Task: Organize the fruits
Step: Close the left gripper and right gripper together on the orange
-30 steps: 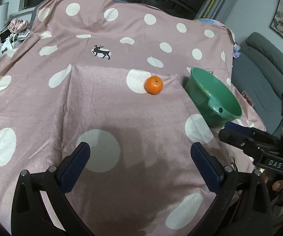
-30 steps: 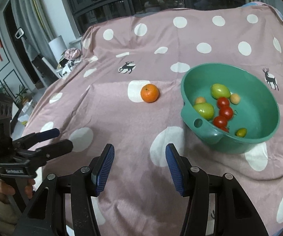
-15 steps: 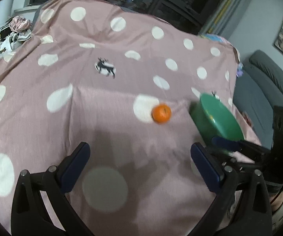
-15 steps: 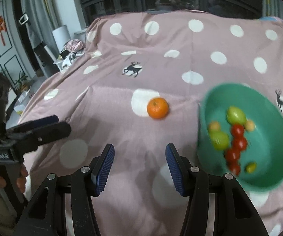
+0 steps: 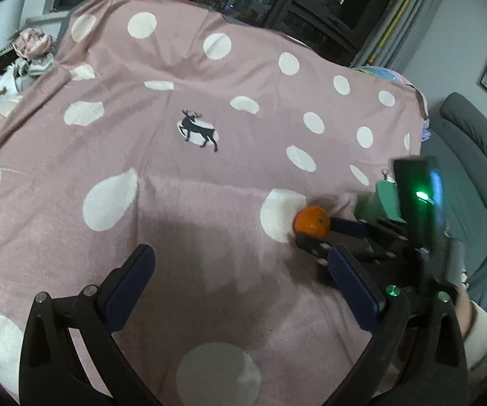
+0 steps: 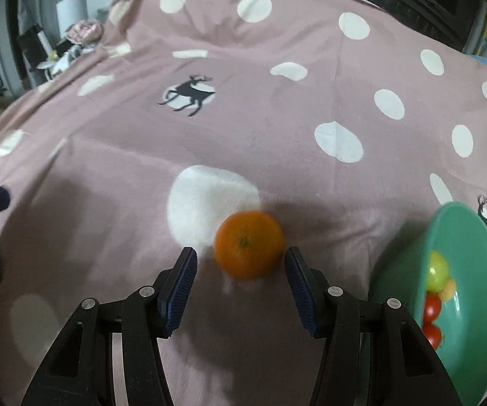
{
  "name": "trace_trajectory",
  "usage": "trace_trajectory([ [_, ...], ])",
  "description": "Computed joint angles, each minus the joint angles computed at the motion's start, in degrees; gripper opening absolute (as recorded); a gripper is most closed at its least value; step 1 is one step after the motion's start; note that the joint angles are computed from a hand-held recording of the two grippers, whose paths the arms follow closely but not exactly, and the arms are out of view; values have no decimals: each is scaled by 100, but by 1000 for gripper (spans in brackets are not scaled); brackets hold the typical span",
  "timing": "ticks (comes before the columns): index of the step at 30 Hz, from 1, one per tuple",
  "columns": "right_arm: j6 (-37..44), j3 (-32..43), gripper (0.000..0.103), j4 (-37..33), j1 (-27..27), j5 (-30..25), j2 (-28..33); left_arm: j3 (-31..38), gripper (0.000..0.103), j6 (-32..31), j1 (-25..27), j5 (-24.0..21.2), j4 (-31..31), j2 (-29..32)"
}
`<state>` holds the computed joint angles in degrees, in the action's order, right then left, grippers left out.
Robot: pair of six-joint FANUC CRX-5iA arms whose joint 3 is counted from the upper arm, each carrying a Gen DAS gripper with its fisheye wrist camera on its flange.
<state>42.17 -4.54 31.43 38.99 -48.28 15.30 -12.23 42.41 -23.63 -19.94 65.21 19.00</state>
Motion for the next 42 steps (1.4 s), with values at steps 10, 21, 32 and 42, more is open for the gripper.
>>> trace_trajectory([
  [10, 1318, -206, 45, -1652, -28, 485, -572, 369, 102, 37, 171, -1422, -21, 357],
  [21, 1613, -1141, 46, -2319, 347, 629, -1494, 943, 91, 360, 69, -2504, -1062, 675],
  [32, 1506, -1402, 50, -2227, 310, 948, -1649, 1074, 60, 162, -29, -2702, -1011, 845],
  [42, 1369, -1424, 51, -2110, 296, 1011, -1621, 1146, 43, 284, -32, -2651, -1010, 934],
])
